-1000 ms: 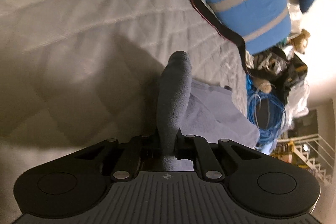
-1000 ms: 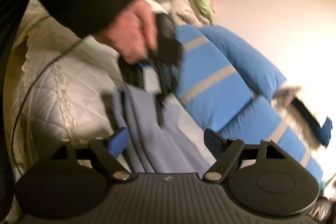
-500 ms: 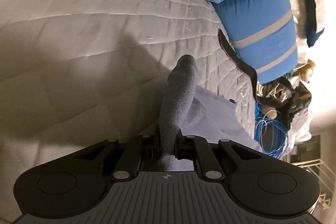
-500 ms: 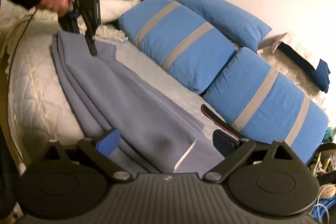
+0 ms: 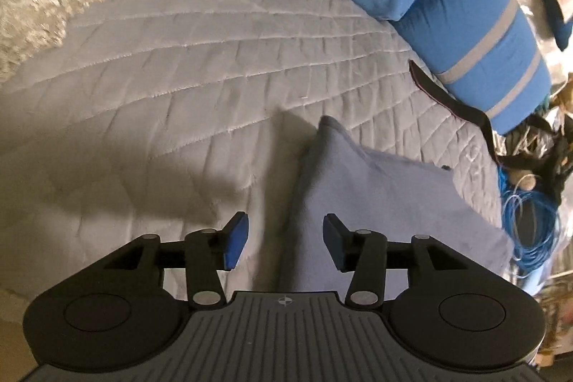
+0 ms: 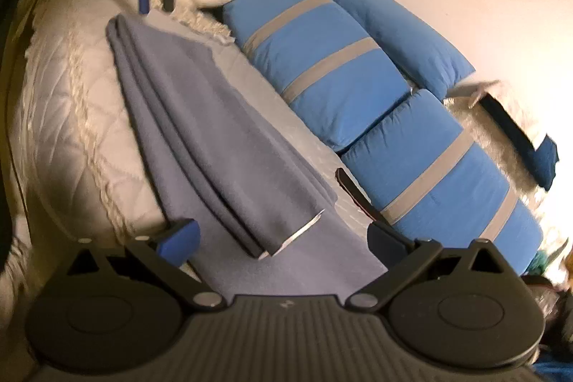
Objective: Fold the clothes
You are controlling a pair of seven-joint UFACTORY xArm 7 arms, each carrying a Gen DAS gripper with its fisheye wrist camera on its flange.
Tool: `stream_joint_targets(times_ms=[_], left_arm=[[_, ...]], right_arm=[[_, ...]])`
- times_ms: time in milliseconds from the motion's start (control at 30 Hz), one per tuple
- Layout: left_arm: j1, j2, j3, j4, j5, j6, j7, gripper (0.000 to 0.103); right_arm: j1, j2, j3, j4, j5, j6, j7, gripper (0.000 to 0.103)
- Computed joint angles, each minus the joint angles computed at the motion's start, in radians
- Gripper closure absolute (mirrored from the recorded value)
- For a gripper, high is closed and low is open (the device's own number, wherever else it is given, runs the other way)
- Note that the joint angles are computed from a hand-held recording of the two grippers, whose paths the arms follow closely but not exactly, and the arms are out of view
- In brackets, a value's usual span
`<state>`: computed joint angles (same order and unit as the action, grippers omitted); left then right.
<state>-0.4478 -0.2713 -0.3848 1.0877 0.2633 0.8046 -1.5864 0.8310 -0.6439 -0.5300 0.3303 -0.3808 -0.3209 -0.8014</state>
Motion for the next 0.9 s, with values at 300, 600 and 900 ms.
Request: stream_joint_targets(times_ms=[300,600,900], left_arm=[[-0.025,0.07,-0.01,0.059,0.077,0.013,-0.027,0.056],[-0.045,0.103,0.012,0.037,0.106,-0.044,-0.074,0.052],[-0.142,0.264,-0.058,0.339,0.356,0.343,0.007,0.049]], right_arm=[[-0.297,0.121,0.3,-0.03,0.02,-0.218,-0.05,0.0],[-0.565,0.187,0.581,-0.009,0.044,-0.295,-0.165,0.001],[-0.573,0.234,0.6,0.033,-0.013,-0.296,-0.15,0.014]])
